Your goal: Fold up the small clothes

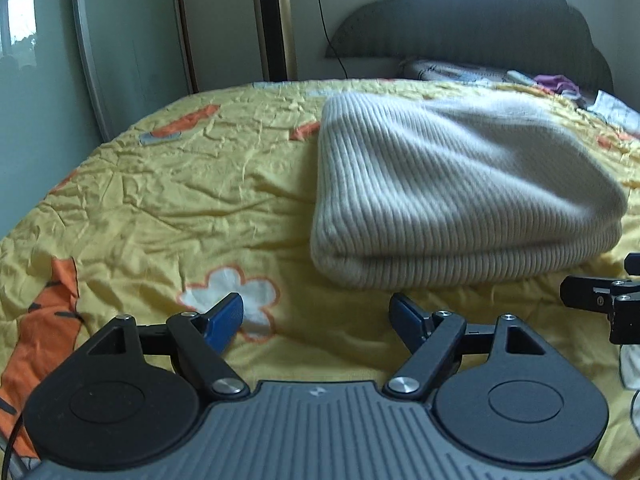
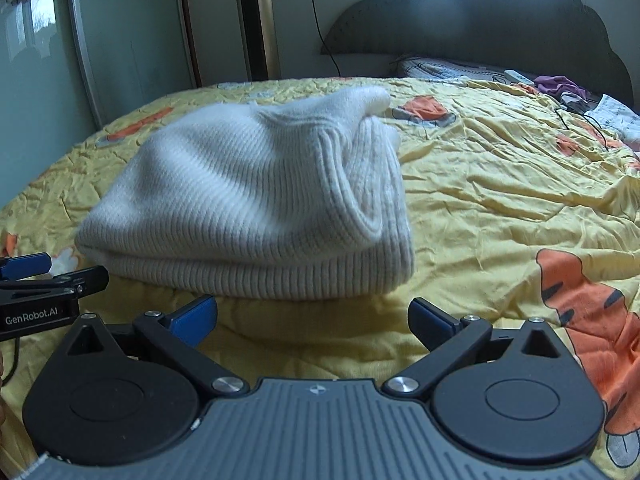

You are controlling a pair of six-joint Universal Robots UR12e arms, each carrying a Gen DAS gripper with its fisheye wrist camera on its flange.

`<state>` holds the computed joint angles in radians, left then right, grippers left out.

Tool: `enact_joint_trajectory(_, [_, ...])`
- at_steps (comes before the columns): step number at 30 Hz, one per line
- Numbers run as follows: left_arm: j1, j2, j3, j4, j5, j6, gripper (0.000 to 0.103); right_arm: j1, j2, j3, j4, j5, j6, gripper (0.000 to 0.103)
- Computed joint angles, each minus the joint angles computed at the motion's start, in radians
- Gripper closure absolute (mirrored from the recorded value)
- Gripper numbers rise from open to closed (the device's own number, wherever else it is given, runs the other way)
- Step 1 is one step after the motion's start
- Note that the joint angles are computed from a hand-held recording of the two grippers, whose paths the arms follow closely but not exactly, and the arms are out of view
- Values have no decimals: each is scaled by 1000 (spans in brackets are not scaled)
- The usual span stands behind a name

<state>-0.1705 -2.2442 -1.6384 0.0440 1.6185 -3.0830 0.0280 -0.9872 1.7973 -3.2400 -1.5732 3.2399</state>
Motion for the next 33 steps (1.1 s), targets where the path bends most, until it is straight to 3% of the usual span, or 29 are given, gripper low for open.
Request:
enact_joint_trajectory(2, [-2, -1, -5, 11, 13, -5, 17, 4, 3, -2, 12, -13, -9, 0])
enact_joint_trajectory(9, [0, 3, -7, -13, 19, -63, 15, 11, 4, 0, 20, -28, -24, 0])
enact_joint_trajectory(19, [-5, -4, -6, -9, 52, -97, 3, 20, 18, -4, 10, -63, -29, 0])
enact_joint_trajectory(33, [-4, -6, -7, -5, 46, -107, 1, 24, 29, 7, -42, -81, -31, 0])
